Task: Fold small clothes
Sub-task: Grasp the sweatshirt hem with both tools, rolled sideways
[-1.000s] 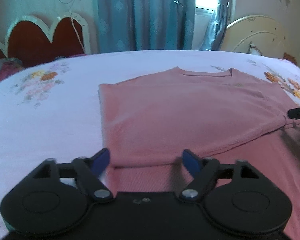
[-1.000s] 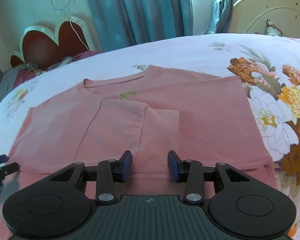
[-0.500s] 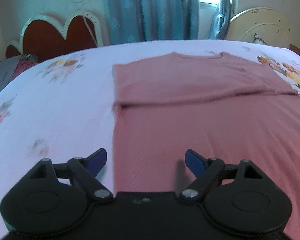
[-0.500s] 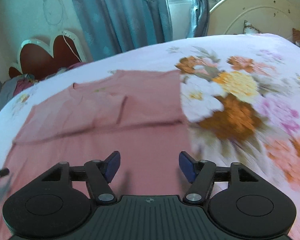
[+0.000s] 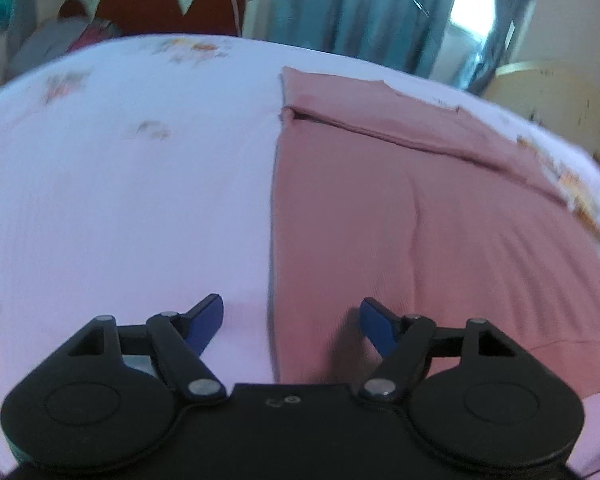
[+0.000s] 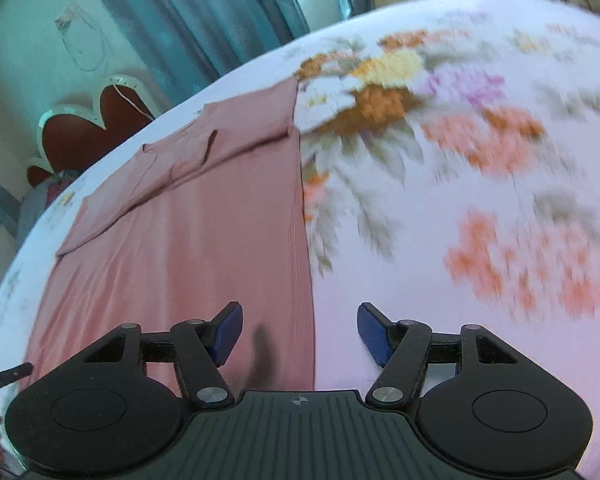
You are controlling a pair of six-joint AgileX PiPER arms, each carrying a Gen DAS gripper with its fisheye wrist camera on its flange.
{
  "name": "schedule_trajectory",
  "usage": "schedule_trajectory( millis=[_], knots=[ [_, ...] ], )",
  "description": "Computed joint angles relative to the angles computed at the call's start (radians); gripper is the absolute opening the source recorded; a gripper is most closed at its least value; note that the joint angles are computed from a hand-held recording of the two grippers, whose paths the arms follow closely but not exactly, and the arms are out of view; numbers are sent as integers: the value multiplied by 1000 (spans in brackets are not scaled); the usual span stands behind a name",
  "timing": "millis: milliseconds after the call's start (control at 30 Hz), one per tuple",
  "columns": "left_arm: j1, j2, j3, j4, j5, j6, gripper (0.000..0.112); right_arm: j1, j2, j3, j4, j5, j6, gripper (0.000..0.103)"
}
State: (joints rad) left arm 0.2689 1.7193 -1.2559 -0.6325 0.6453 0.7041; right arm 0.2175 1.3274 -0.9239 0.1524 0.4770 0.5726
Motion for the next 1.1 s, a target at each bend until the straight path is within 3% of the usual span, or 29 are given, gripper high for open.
schedule_trajectory(
  millis=[100, 300, 400, 467, 567, 667, 733, 833, 933, 1000, 1033, 1067, 1100],
  knots=[
    [68, -17, 23, -107, 87, 77, 71, 18, -62, 67, 66, -13, -46, 63],
    [187, -13, 42, -235, 281, 148, 53, 34, -159, 183, 258, -50, -145, 45],
    [249, 15, 43, -307, 411, 161, 51, -19, -178, 218, 486, -49, -343, 44],
    [267, 25, 57, -334, 450, 177, 51, -50, -172, 226, 605, -35, -455, 44],
    [279, 58, 61, -390, 471, 171, 51, -92, -158, 245, 815, -8, -649, 44],
    [274, 100, 49, -442, 475, 171, 48, -114, -137, 255, 927, -18, -742, 43],
    [265, 115, 50, -460, 460, 183, 45, -156, -113, 263, 1040, -6, -834, 38],
    [265, 121, 48, -467, 465, 182, 45, -203, -73, 243, 1053, 60, -861, 28],
    [263, 118, 63, -478, 465, 198, 45, -195, -75, 230, 1020, 116, -873, 28],
    [260, 115, 75, -490, 456, 205, 44, -172, -75, 228, 1004, 107, -882, 27],
    [255, 116, 71, -488, 450, 202, 36, -154, -74, 222, 969, 80, -847, 14],
    [245, 105, 74, -470, 423, 198, 5, -136, -77, 215, 920, 47, -796, 7],
    [241, 88, 95, -484, 391, 213, 4, -123, -92, 220, 909, 10, -785, 7]
  ],
)
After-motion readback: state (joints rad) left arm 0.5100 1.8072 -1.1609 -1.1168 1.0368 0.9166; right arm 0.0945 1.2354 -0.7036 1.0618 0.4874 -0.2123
